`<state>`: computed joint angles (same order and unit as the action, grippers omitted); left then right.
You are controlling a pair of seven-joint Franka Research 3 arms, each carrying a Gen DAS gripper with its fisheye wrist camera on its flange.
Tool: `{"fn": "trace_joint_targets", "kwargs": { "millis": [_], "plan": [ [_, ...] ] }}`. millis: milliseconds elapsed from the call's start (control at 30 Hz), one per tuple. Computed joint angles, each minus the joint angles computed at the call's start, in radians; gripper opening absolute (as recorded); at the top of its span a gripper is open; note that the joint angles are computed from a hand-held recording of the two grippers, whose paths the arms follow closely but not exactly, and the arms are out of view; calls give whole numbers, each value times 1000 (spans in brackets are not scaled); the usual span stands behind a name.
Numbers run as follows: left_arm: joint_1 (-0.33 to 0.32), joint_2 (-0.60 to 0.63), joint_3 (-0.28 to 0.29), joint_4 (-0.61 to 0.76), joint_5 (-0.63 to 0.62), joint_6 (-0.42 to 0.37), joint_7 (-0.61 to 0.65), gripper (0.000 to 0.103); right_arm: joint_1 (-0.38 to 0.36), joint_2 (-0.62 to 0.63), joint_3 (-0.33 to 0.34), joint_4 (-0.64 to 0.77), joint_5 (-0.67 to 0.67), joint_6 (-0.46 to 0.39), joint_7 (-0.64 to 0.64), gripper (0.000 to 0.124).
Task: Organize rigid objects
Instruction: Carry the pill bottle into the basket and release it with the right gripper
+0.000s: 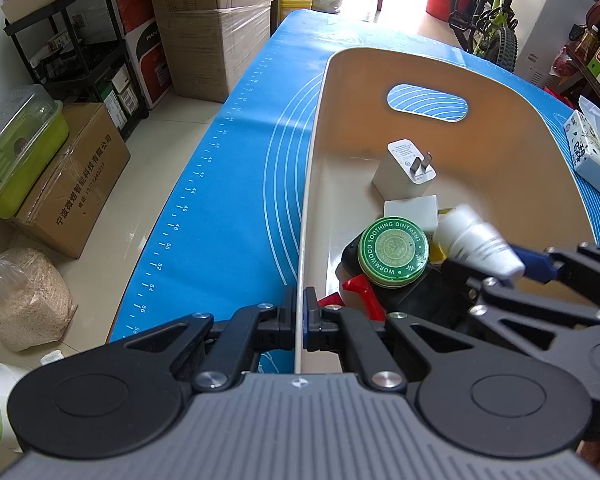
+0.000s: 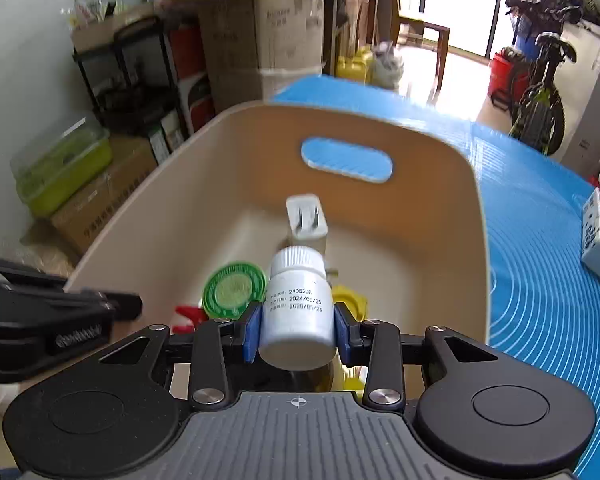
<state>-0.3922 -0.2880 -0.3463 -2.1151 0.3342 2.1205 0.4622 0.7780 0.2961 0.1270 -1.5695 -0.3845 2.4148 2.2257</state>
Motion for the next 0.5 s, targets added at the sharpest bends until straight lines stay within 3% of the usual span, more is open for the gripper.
{"fn": "trace_joint_targets", "kwargs": {
  "millis": [233,367,500],
  "plan": [
    [0,1,1,2,1,-1,1,4,-3,15,4,25,42,-66,-28,47],
    [1,0,1,1,2,-1,1,5,-12,-18,7,-22,51,-23,-17,51],
    [1,3,-1,4,7,-6,1,5,-23,-48,11,-61,52,19,4,66]
  ]
}}
